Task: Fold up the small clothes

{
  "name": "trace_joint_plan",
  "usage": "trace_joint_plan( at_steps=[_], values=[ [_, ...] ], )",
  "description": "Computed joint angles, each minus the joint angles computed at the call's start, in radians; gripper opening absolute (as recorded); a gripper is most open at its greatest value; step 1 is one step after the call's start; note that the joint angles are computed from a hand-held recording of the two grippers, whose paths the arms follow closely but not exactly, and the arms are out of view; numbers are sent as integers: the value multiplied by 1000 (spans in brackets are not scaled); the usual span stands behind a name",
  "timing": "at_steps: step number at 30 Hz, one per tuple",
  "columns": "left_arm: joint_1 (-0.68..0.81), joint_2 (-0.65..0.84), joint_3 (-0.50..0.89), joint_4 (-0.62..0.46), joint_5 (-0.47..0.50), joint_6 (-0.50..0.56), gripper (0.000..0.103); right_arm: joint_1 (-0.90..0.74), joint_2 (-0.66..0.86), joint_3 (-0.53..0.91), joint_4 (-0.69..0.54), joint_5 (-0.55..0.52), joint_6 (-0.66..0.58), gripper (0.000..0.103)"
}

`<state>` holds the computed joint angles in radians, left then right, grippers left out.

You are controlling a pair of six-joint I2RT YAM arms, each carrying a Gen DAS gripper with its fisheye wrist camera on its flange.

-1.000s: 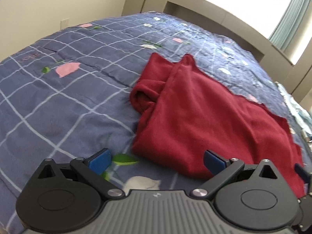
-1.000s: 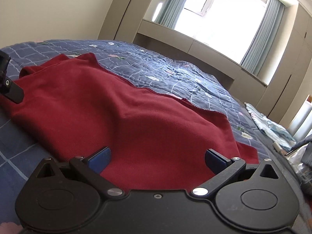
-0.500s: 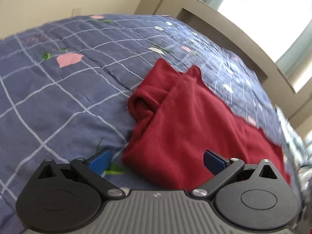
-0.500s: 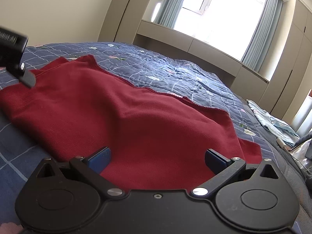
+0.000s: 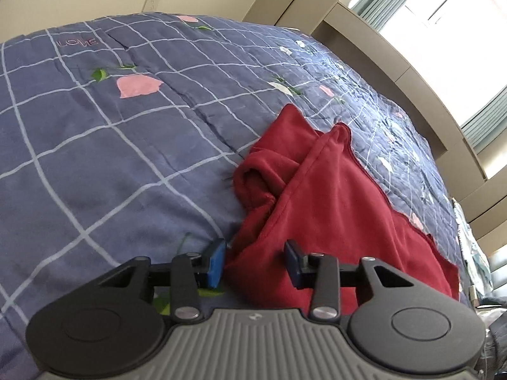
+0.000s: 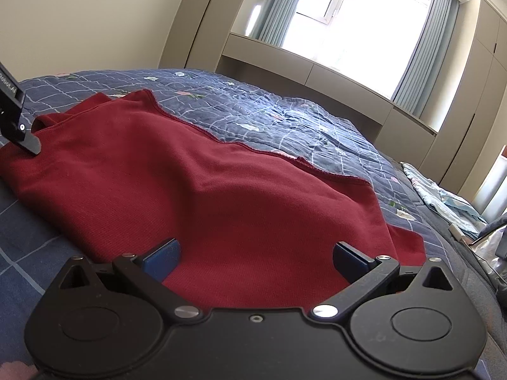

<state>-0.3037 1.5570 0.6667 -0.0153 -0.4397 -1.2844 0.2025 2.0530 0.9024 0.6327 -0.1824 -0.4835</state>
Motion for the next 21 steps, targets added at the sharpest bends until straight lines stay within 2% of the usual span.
trace_joint_plan(
  at_steps=[5,7,8,12,21],
  values=[
    [38,5,0,26,30,37,45,0,0,0,0,0,1,103],
    [43,10,23,-3,34,66,34,0,0,0,0,0,0,103],
    [43,12,34,-20,35,86,25,0,0,0,0,0,0,103],
    [23,15,77,-75,9,130,16,0,0,0,0,0,0,103],
    [-19,6,133,-143,-63,198,10,-2,-1,5,-9,-6,5,102]
  ],
)
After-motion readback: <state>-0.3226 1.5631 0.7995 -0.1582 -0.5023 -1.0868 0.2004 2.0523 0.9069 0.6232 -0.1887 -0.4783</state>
